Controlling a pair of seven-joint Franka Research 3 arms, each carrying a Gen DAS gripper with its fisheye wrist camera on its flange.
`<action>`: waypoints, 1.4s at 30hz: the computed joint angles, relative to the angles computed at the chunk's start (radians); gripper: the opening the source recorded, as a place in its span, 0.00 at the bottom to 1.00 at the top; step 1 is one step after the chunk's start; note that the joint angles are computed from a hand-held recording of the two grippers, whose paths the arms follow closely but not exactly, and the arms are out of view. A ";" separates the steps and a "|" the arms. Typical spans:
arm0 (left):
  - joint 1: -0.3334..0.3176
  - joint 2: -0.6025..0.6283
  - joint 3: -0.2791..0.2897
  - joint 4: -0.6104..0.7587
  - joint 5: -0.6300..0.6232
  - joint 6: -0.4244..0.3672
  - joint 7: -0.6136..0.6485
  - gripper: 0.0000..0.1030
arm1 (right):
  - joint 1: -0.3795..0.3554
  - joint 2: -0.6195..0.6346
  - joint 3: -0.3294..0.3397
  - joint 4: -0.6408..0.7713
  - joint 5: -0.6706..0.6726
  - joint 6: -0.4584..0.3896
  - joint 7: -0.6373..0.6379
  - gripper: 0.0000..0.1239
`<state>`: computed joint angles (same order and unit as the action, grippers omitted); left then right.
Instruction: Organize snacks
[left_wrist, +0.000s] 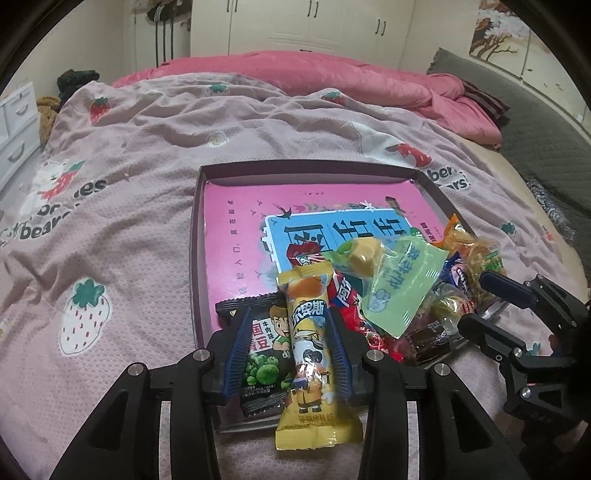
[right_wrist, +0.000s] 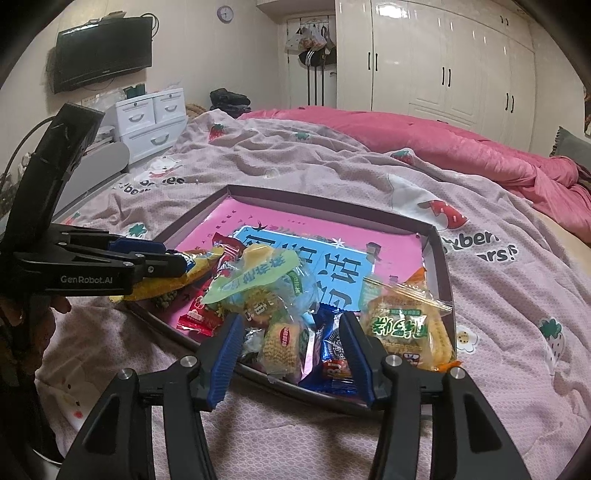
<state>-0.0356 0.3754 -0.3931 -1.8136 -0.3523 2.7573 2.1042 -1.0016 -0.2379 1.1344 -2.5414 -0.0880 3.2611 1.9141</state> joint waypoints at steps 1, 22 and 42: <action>-0.001 -0.002 0.001 -0.002 0.001 0.003 -0.002 0.43 | -0.003 -0.005 0.003 -0.001 0.001 0.000 0.003 0.43; 0.015 -0.074 -0.016 -0.049 -0.098 0.017 0.072 0.59 | 0.131 -0.100 -0.125 -0.056 0.097 0.029 0.017 0.49; -0.082 -0.309 0.116 -0.260 -0.294 -0.054 0.147 0.75 | 0.445 -0.292 -0.343 -0.149 0.124 -0.115 0.172 0.71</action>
